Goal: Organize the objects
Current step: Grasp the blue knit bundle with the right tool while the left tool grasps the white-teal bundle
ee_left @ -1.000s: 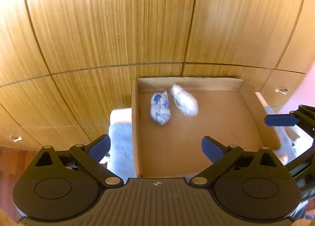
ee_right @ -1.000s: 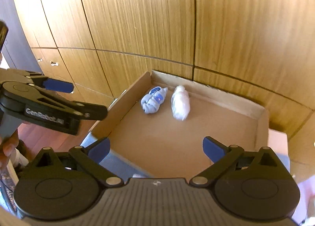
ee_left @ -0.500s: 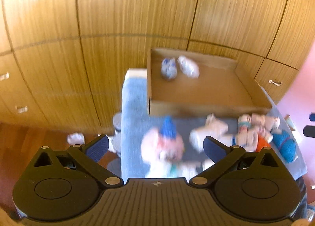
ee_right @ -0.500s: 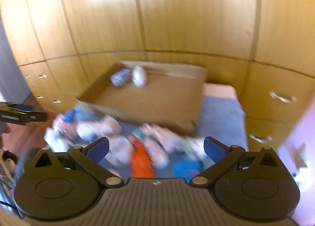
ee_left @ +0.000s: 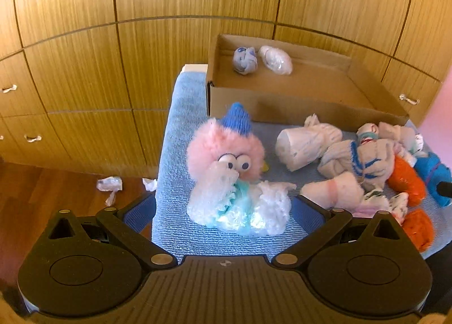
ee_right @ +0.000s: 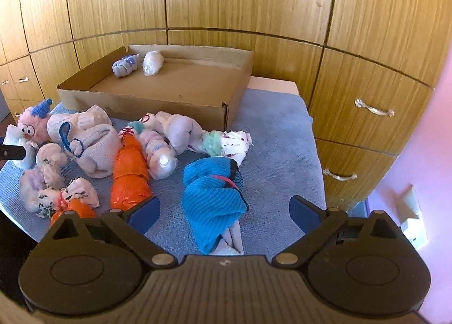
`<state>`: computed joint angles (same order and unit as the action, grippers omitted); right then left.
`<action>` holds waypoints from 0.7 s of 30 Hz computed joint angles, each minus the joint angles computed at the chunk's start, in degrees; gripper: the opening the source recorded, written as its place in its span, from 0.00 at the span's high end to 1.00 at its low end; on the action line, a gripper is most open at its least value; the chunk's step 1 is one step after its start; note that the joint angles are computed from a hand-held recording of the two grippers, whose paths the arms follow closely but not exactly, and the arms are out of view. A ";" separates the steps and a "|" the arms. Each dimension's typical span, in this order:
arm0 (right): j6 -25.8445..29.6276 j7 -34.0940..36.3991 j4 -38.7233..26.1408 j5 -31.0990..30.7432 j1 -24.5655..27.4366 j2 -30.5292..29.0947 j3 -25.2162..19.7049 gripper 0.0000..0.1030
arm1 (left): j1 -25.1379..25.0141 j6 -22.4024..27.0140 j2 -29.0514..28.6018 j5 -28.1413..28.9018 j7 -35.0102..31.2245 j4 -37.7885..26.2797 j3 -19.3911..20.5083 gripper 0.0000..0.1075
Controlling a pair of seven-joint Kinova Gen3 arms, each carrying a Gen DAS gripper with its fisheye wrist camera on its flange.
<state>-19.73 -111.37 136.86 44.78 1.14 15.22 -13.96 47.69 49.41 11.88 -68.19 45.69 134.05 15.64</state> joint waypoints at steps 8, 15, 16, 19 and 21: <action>-1.53 4.43 0.15 -3.11 -1.26 1.43 0.62 0.20 | 2.80 3.24 4.65 -5.89 5.09 0.45 -0.37 0.08; -2.23 3.28 -0.23 -1.54 0.49 3.28 -0.56 0.56 | 2.42 1.90 4.82 -9.31 8.80 2.16 -0.19 0.28; -2.47 3.77 -0.04 -1.96 0.24 3.19 -0.27 0.58 | 2.73 2.64 4.96 -9.07 9.14 2.04 0.04 0.29; -3.64 4.16 0.73 -1.90 0.62 2.79 -0.05 0.58 | 2.92 3.10 4.83 -8.55 9.24 1.82 0.53 0.31; -3.91 2.56 0.98 -0.04 1.73 2.22 -0.45 0.58 | 3.23 3.37 4.36 -7.58 8.60 1.47 0.93 0.31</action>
<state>-23.64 -108.81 137.84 44.75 2.87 17.44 -14.41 50.92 52.79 16.24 -75.77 54.29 135.52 16.56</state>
